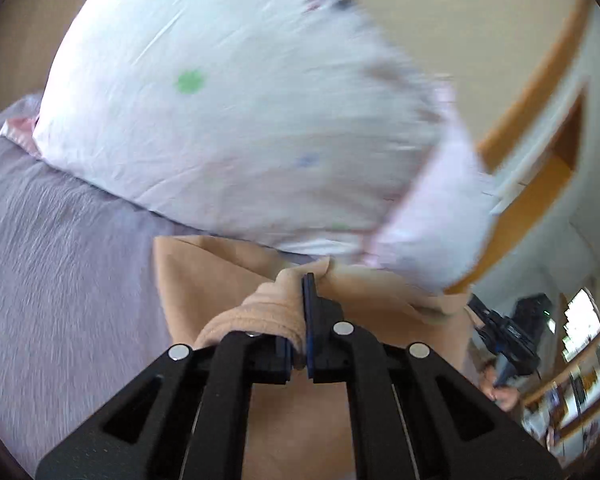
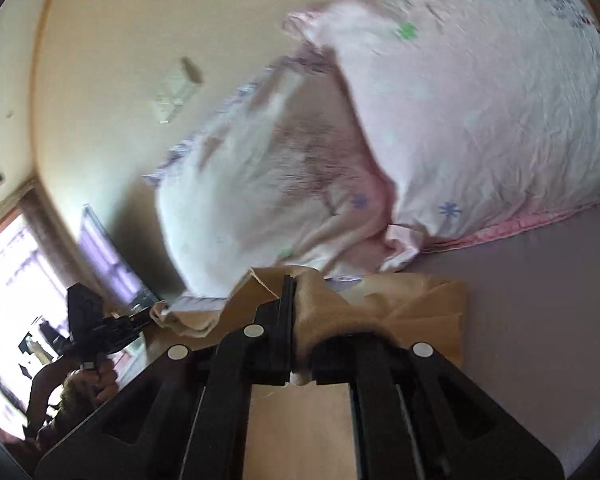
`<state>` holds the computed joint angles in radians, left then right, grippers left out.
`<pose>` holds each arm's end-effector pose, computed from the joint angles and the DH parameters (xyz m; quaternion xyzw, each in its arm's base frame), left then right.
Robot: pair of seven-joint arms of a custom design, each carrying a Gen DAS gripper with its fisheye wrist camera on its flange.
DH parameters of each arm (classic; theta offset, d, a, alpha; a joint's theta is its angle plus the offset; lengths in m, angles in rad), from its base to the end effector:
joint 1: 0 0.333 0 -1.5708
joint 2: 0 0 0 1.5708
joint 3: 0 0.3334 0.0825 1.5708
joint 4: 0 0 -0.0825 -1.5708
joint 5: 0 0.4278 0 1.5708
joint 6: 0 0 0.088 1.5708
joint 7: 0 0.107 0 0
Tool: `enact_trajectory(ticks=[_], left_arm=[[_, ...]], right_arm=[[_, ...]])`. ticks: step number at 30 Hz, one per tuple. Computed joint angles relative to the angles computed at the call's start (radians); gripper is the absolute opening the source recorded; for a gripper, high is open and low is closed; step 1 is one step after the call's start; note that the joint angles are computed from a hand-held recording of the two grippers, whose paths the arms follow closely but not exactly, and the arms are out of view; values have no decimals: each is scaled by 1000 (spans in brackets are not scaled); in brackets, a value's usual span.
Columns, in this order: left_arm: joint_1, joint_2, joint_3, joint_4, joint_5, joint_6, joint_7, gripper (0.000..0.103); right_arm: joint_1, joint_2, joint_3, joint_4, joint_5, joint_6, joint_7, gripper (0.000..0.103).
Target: Fold small clothes
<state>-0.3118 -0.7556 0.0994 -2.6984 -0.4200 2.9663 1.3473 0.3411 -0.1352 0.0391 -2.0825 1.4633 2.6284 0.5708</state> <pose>0.3946 -0.0515 0.5642 -0.7216 0.4801 -0.4862 0.1115 0.5590 0.1986 0.5462 -0.6577 0.5034 0.0076 0.5603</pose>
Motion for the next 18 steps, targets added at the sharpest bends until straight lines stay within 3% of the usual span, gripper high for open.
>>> enact_trajectory(ticks=[3, 5, 7, 8, 9, 10, 12, 13, 16, 18], left_arm=[[-16, 181, 67, 89, -53, -40, -7, 4], [-72, 193, 132, 86, -157, -40, 35, 5], [-128, 161, 188, 70, -245, -40, 99, 9], [-118, 139, 185, 62, -261, -54, 105, 15], [-81, 121, 155, 54, -257, -68, 91, 37], [-37, 96, 119, 40, -249, -72, 77, 58], [47, 20, 46, -2, -208, -82, 44, 64], [57, -4, 41, -12, -194, -97, 44, 65], [89, -76, 31, -39, -152, -189, 38, 65], [96, -107, 24, -57, -140, -255, 28, 65]], right_arm=[[-19, 160, 17, 110, -216, 8, 328, 7], [-29, 205, 31, 143, -345, -7, 467, 13], [-35, 205, 48, 144, -393, 36, 505, 54], [-33, 197, 58, 137, -385, 99, 498, 94], [-20, 176, 56, 118, -305, 157, 426, 102], [-42, 146, 75, 103, -163, 160, 295, 102], [-50, 102, 50, 75, -63, 50, 208, 102], [-51, 80, 38, 53, -49, -4, 188, 102], [-47, 58, 23, 7, -165, -73, 263, 102], [-44, 90, 31, 19, -368, -76, 428, 102]])
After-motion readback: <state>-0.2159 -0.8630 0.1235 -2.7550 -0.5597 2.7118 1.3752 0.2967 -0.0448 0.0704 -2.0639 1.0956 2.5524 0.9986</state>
